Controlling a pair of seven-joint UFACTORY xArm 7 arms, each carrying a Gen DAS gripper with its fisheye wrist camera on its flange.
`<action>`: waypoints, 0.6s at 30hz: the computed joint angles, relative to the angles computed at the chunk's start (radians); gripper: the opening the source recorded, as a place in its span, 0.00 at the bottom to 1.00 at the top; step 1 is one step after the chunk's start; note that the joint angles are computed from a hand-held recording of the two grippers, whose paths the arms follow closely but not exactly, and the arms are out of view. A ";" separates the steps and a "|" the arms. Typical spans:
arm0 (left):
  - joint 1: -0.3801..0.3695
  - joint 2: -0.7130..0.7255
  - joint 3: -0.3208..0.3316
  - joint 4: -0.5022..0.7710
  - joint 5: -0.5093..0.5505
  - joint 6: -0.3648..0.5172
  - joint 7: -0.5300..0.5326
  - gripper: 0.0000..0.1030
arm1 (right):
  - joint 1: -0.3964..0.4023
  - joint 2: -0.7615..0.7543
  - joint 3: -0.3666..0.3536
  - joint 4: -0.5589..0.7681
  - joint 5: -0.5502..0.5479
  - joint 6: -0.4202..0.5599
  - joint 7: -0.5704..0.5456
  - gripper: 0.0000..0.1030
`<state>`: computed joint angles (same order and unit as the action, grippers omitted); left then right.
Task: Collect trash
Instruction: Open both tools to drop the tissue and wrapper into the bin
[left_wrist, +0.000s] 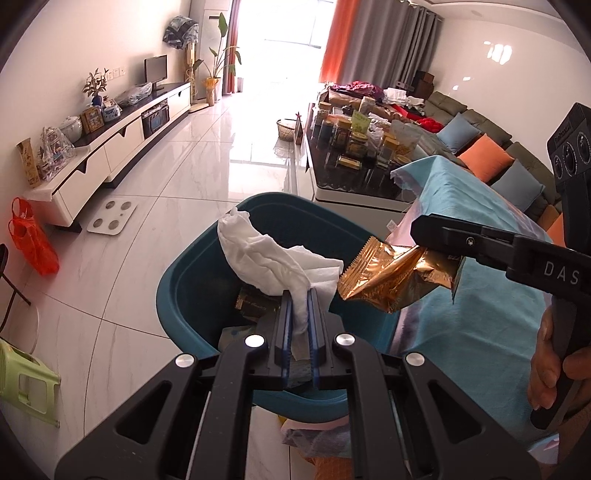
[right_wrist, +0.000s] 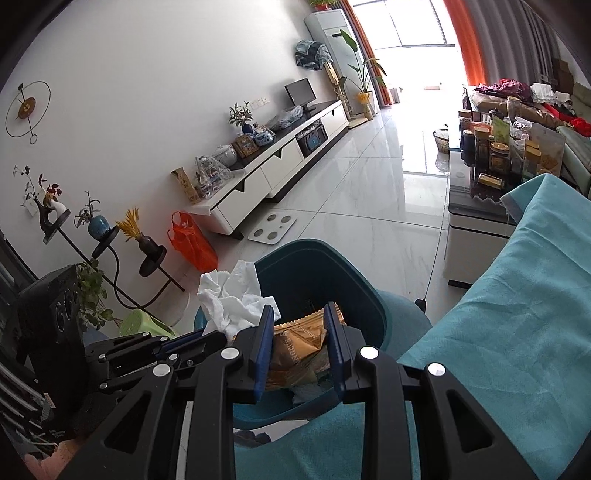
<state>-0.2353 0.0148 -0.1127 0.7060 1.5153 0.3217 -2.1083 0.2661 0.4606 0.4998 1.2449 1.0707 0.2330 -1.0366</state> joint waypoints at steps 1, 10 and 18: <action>0.002 0.006 0.002 0.000 -0.002 -0.002 0.002 0.08 | 0.011 0.004 -0.008 0.003 -0.014 -0.001 0.015 0.25; 0.011 0.087 0.025 0.040 0.020 -0.032 -0.026 0.11 | 0.074 0.059 -0.062 0.050 -0.253 0.012 0.254 0.32; 0.002 0.125 0.039 0.066 0.035 -0.034 -0.063 0.25 | 0.020 0.079 -0.004 0.049 -0.365 0.011 0.339 0.35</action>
